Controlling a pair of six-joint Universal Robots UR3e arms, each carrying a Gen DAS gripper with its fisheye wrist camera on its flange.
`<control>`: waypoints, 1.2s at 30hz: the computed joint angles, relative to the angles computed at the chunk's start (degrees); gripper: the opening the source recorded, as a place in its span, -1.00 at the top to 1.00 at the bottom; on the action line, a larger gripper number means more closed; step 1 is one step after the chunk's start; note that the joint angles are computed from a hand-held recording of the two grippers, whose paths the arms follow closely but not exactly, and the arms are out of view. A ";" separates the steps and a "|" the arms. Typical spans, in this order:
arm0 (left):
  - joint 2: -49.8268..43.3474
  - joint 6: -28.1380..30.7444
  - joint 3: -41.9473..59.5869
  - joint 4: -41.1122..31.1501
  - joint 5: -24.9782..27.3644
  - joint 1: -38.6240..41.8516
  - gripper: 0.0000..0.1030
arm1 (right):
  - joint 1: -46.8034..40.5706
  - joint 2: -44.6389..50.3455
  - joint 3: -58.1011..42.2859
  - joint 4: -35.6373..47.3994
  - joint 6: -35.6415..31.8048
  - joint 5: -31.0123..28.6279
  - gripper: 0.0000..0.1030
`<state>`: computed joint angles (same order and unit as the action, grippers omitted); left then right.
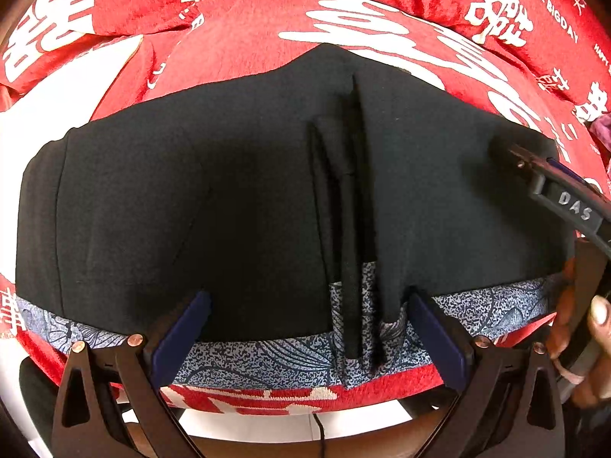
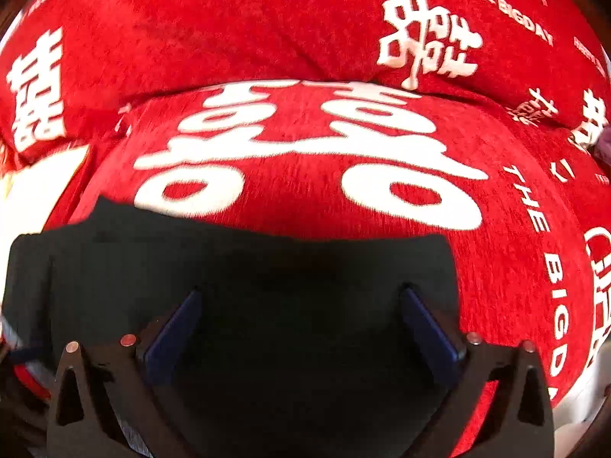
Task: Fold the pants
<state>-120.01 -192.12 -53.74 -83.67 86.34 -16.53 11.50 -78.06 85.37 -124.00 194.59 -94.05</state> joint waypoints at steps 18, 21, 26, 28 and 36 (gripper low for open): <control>-0.06 -1.28 -0.56 1.20 1.01 -0.62 -1.00 | 2.75 1.42 -1.17 -4.68 4.57 -7.73 -1.00; 0.04 -1.51 -1.05 2.07 1.21 -0.88 -1.00 | 2.31 -1.58 4.49 -8.56 5.58 -9.27 -1.00; -0.35 -1.78 -0.04 0.92 1.20 -0.87 -1.00 | 2.27 2.10 3.98 -9.49 4.79 -9.50 -1.00; -0.85 -1.94 0.98 0.09 1.30 -0.88 -1.00 | 2.13 1.50 4.43 -9.09 5.11 -9.11 -1.00; -0.65 -1.83 0.31 0.84 1.19 -0.89 -1.00 | 5.36 -11.91 14.91 -3.33 4.89 -8.64 -1.00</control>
<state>-120.66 -193.95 -53.43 -82.83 87.52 -17.42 16.86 -89.98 100.28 -127.33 199.48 -102.69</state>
